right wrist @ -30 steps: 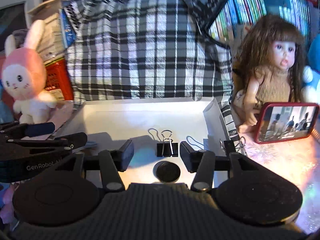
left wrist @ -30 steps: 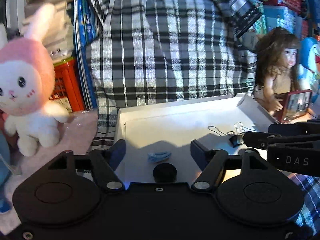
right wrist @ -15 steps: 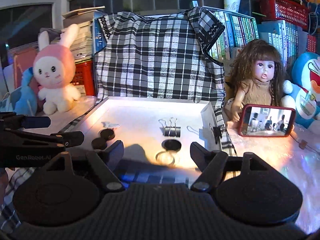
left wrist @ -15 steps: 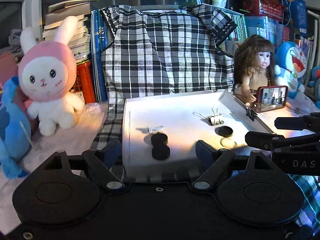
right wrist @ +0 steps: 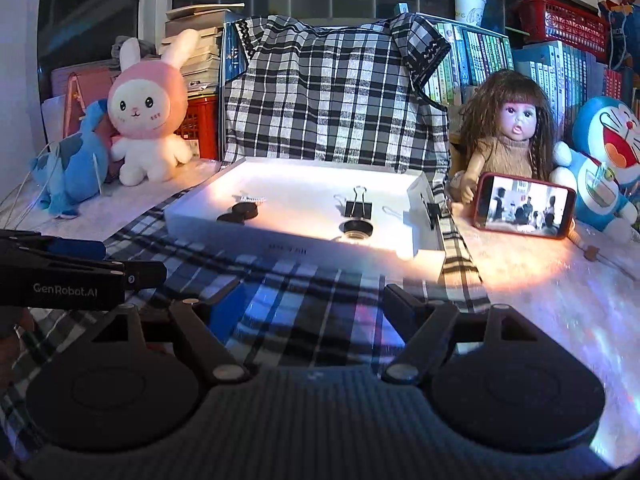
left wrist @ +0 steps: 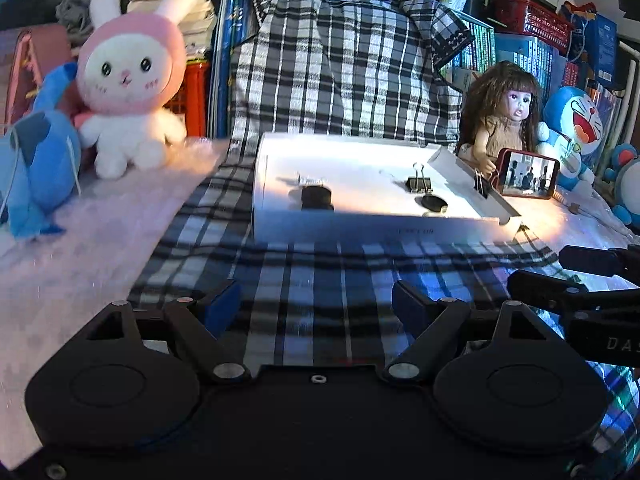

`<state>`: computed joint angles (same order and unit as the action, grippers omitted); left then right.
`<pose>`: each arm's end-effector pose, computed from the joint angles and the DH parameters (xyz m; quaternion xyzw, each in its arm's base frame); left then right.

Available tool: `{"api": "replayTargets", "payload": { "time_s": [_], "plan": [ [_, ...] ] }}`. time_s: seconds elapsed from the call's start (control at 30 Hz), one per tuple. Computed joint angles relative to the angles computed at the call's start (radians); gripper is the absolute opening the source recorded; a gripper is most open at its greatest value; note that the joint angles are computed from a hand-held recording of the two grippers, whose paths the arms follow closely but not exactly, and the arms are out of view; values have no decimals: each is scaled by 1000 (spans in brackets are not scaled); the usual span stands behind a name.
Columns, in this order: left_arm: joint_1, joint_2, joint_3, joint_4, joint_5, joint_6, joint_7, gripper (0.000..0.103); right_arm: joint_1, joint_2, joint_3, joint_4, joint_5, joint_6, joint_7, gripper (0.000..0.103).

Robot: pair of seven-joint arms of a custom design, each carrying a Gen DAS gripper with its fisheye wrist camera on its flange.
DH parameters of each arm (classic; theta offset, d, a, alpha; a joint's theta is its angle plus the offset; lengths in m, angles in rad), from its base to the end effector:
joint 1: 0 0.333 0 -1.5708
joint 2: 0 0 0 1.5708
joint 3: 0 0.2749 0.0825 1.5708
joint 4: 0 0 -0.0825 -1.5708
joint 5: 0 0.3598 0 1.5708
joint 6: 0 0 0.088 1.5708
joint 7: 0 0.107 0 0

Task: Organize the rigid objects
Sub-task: 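Withdraw both open tools from the tray back over the cloth, then grasp a brown ball with the right tool while the left tool grasps a red stick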

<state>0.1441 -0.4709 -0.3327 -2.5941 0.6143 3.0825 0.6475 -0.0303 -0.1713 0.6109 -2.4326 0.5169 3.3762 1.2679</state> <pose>0.4164 -0.1347 0.4765 -0.6563 0.5960 -0.3449 0.3084 0.4378 0.2328 0.4629 -0.7069 0.4885 -0.2795 0.4284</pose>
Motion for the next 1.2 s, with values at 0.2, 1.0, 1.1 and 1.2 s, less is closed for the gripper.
{"api": "replayTargets", "payload": {
  "time_s": [0.2,1.0,1.1,1.2],
  "plan": [
    [31,-63,-45,-71,13,31,-47,82,198,-33,-181,-82,-5,31,36,85],
    [37,-121,-111,-178,-46,116,111,61,442,-104,-379,-231,-130,55,94,51],
    [45,-115,-122,-174,-55,122,124,56,443,-94,-376,-224,-135,55,102,49],
    [29,-109,-109,-174,-70,124,138,50,437,-82,-367,-213,-128,57,109,46]
  ]
}}
